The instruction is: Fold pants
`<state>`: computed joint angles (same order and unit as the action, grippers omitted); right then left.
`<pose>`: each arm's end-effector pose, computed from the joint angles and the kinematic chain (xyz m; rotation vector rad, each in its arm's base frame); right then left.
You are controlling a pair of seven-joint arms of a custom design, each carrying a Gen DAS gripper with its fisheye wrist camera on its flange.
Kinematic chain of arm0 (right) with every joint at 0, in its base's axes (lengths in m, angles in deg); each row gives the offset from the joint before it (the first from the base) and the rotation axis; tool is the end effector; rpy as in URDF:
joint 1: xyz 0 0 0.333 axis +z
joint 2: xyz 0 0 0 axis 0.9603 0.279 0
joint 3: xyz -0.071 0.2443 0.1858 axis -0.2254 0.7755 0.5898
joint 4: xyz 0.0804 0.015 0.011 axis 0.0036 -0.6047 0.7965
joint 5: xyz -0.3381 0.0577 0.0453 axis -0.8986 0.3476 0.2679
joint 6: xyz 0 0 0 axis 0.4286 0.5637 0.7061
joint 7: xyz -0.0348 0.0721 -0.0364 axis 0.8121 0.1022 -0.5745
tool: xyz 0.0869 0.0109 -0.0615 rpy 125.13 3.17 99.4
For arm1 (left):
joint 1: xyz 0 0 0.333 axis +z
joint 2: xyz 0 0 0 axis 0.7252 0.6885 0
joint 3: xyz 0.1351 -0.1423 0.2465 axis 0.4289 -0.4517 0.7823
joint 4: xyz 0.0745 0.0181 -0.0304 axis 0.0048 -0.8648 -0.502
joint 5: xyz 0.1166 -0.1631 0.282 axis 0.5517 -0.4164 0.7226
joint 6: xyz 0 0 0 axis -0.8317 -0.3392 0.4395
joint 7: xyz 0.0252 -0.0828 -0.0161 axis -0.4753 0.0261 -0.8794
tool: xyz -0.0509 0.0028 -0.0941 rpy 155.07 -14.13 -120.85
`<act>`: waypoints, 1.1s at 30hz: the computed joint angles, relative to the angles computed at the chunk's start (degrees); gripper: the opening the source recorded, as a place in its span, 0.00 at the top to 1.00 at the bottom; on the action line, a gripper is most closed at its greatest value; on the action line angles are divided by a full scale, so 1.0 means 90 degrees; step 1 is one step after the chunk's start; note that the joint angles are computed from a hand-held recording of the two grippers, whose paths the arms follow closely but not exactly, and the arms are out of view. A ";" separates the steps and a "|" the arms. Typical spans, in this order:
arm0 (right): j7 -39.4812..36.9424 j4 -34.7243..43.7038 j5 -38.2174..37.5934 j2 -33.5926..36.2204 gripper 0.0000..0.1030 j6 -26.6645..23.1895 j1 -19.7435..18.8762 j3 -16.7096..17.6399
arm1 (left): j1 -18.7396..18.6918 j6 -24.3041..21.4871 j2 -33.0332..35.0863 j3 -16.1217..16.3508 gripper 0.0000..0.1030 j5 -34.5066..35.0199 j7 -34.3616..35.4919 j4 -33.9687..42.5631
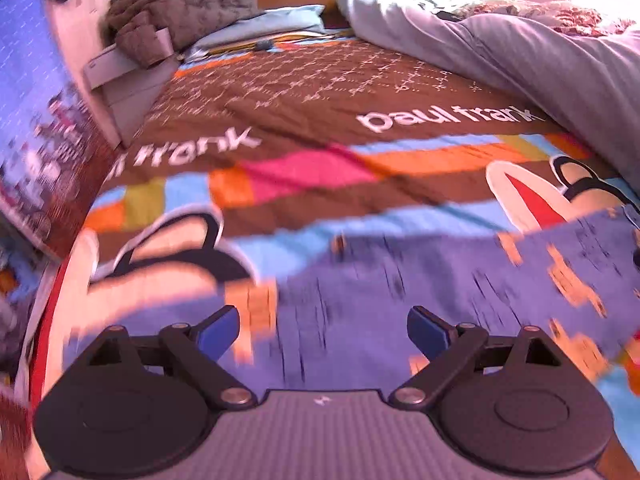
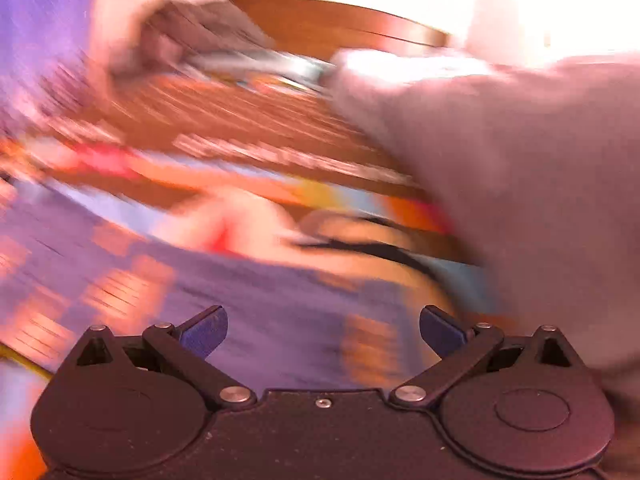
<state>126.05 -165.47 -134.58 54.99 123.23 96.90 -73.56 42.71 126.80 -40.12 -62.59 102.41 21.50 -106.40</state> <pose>0.4671 0.3035 0.5343 -1.8454 1.4811 -0.8727 0.5353 -0.1289 0.5655 -1.6449 1.9386 -0.6068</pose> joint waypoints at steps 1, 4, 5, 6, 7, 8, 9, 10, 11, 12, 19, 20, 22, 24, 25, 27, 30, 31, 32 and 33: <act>-0.0298 0.0093 0.0477 0.0202 0.01 0.0658 -0.0052 -0.0017 | 0.0003 -0.0076 0.0299 0.0003 0.09 0.0053 0.0151 0.0329; -0.1860 0.0413 0.2301 0.0756 0.01 0.1226 -0.0108 0.0166 | -0.0155 -0.0654 0.1280 0.0125 0.18 0.0358 0.0555 0.1462; -0.2104 0.0486 0.2634 0.0880 0.01 0.1159 -0.0087 0.0183 | -0.0231 -0.0846 0.1546 0.0189 0.23 0.0381 0.0664 0.1761; -0.2301 0.0505 0.2910 0.0978 0.01 0.1057 -0.0067 0.0185 | -0.0288 -0.1116 0.1820 0.0230 0.30 0.0308 0.0853 0.2114; -0.2585 0.0383 0.3253 0.0950 0.01 0.0941 -0.0090 0.0217 | -0.0304 -0.1260 0.1977 0.0247 0.36 0.0148 0.1069 0.2301; -0.2822 0.0379 0.3611 0.0996 0.01 0.0740 -0.0106 0.0231 | -0.0281 -0.1340 0.2121 0.0228 0.50 -0.0114 0.1316 0.2472; -0.2812 0.0222 0.3783 0.0955 0.01 0.0888 -0.0093 0.0168 | -0.0242 -0.1318 0.2181 0.0193 0.70 -0.0418 0.1530 0.2537; -0.2857 0.0083 0.3954 0.0879 0.01 0.1079 -0.0101 0.0134 | -0.0178 -0.1135 0.2159 0.0130 0.81 -0.0768 0.1768 0.2453; -0.2860 0.0071 0.4022 0.0862 0.01 0.1108 -0.0059 0.0099 | -0.0131 -0.0766 0.2084 0.0103 0.94 -0.1001 0.1997 0.2219; -0.2880 0.0057 0.4057 0.0868 0.01 0.1129 -0.0034 0.0059 | -0.0178 -0.0236 0.1945 0.0143 0.99 -0.0973 0.2138 0.1853; -0.2715 0.0258 0.3641 0.0964 0.01 0.0831 0.0215 -0.0124 | -0.1204 0.0440 0.1995 0.1183 1.00 0.1515 0.0075 0.1393; -0.2654 0.0226 0.3600 0.0923 0.01 0.0818 0.0248 -0.0132 | -0.1396 0.0225 0.2082 0.1351 1.00 0.2007 -0.0473 0.1540; -0.2642 0.0238 0.3584 0.0926 0.01 0.0804 0.0253 -0.0135 | -0.1798 -0.0717 0.2322 0.1568 1.00 0.2903 -0.1411 0.2042; -0.2637 0.0239 0.3573 0.0926 0.01 0.0805 0.0252 -0.0137 | -0.1860 -0.1236 0.2455 0.1518 1.00 0.3166 -0.1715 0.2380; -0.2602 0.0181 0.3558 0.0891 0.01 0.0842 0.0253 -0.0144 | -0.1832 -0.1231 0.2370 0.1442 1.00 0.3188 -0.1918 0.2329; -0.2414 0.0092 0.3461 0.0840 0.01 0.1019 0.0253 -0.0201 | -0.1771 -0.0664 0.1854 0.1347 0.98 0.3467 -0.2794 0.1730; -0.0882 -0.0299 0.2388 0.0563 0.02 0.1877 0.0341 -0.0634 | -0.1524 0.0613 0.1062 0.1017 0.80 0.3480 -0.3366 0.0638; -0.0490 -0.0412 0.2233 0.0485 0.02 0.2164 0.0350 -0.0768 | -0.1386 0.0808 0.0914 0.0779 0.74 0.2917 -0.2869 0.0385; -0.0485 -0.0548 0.2525 0.0409 0.02 0.2383 0.0186 -0.0680 | -0.1265 0.0871 0.0796 0.0496 0.61 0.2211 -0.2205 0.0149; -0.0865 -0.0704 0.3263 0.0350 0.02 0.2521 -0.0135 -0.0369 | -0.1203 0.0837 0.0742 0.0304 0.58 0.1889 -0.1866 0.0015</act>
